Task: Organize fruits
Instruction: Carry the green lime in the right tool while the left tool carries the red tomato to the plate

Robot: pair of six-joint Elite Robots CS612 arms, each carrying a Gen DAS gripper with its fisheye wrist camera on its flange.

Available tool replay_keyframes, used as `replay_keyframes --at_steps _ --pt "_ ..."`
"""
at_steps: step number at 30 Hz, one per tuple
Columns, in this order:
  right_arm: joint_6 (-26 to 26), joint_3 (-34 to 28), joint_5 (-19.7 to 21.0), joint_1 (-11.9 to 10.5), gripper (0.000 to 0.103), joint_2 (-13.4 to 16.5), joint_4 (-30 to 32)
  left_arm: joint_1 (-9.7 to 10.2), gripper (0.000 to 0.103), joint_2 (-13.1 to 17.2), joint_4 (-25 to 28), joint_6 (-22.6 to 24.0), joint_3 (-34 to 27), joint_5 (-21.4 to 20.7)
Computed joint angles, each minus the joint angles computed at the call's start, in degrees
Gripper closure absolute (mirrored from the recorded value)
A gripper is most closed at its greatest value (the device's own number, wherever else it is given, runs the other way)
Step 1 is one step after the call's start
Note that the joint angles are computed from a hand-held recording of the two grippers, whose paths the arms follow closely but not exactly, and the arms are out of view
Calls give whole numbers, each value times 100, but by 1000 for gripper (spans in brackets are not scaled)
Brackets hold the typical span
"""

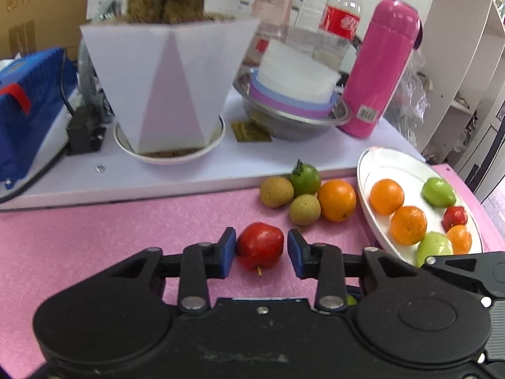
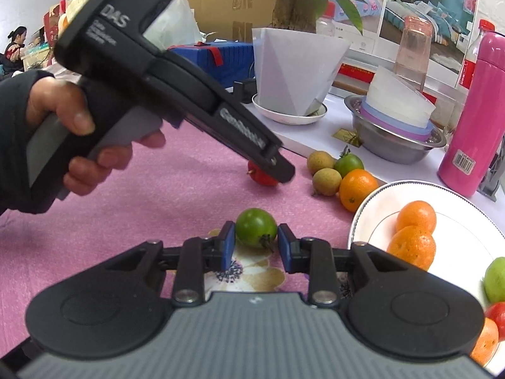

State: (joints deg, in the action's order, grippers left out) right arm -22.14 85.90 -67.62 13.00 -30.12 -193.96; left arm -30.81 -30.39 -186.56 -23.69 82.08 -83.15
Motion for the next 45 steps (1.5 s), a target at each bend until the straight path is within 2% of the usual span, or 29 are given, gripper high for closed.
replay_keyframes --at_steps 5,6,9,14,18,23,29,32,37,45 --pt "126 138 23 -20 75 -57 -155 -47 68 68 -78 95 -66 140" --pt "181 193 30 -28 75 -75 -264 -53 70 57 -53 114 -57 160" --pt "410 371 104 -79 75 -130 -605 -83 71 -17 8 130 13 126" --pt "799 697 121 -205 75 -241 -1244 -232 71 -198 -255 502 183 115" --pt "1034 848 -132 -300 75 -324 -1606 -362 71 -320 -393 942 164 88" --pt "1356 944 -383 -437 75 -405 -2001 -503 71 -397 -295 1364 -84 123" --pt "1668 921 -660 -578 75 -442 -2427 -577 70 -223 -53 1503 -755 262" --pt "1810 854 -727 -605 75 -389 -2363 -560 70 5 323 1368 -1153 201" --pt "1770 645 -742 -607 75 -246 -1751 -488 70 439 1057 1165 -1769 -108" --pt "1856 313 -709 -613 75 -70 -1085 -413 70 744 1440 1128 -2192 -382"
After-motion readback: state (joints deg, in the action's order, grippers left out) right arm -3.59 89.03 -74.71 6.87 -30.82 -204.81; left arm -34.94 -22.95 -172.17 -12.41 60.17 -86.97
